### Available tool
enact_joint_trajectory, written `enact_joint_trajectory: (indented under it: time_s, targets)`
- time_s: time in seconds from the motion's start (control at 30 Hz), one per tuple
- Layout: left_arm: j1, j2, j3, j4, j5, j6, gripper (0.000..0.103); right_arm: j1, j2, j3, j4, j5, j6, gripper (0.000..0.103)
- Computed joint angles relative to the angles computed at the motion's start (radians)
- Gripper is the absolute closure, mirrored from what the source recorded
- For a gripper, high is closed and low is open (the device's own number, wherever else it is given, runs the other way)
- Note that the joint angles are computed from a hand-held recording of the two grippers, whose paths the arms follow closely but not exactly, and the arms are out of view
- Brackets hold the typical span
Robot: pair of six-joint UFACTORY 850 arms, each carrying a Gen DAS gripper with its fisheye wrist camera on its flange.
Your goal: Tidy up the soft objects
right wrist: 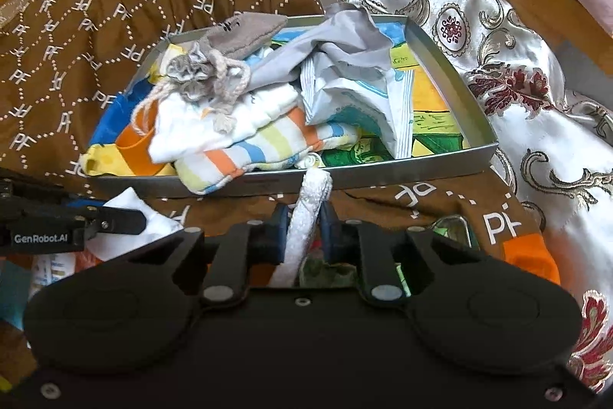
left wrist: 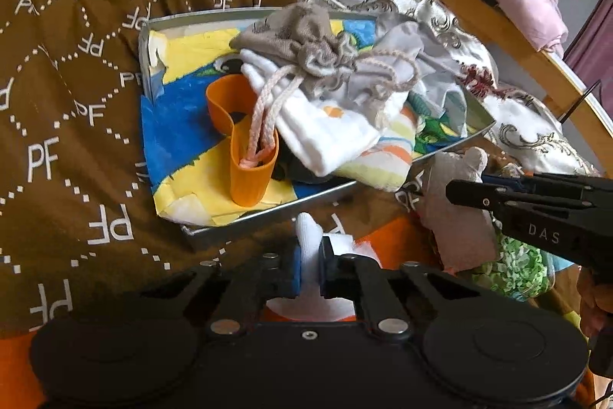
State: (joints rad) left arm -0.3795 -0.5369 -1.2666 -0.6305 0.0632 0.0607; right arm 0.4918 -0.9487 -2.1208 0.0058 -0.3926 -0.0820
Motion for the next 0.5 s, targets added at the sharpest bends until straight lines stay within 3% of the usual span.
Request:
enact_joint_trajectory:
  time_s: [0.13,0.27,0.5]
  targets:
    - [-0.002,0.037,0.032,0.165,0.038,-0.149,0.095,-0.002,0.052,0.076,0.064,0.051,-0.065,0.096]
    - [-0.002,0.079,0.062,0.211,0.105,-0.158,0.095,-0.005,0.112,0.152,0.156,0.106,-0.157,0.096]
    - [0.01,0.1,0.05,0.048,0.229,-0.031,0.095,-0.011,0.145,0.138,0.34,0.136,-0.355,0.096]
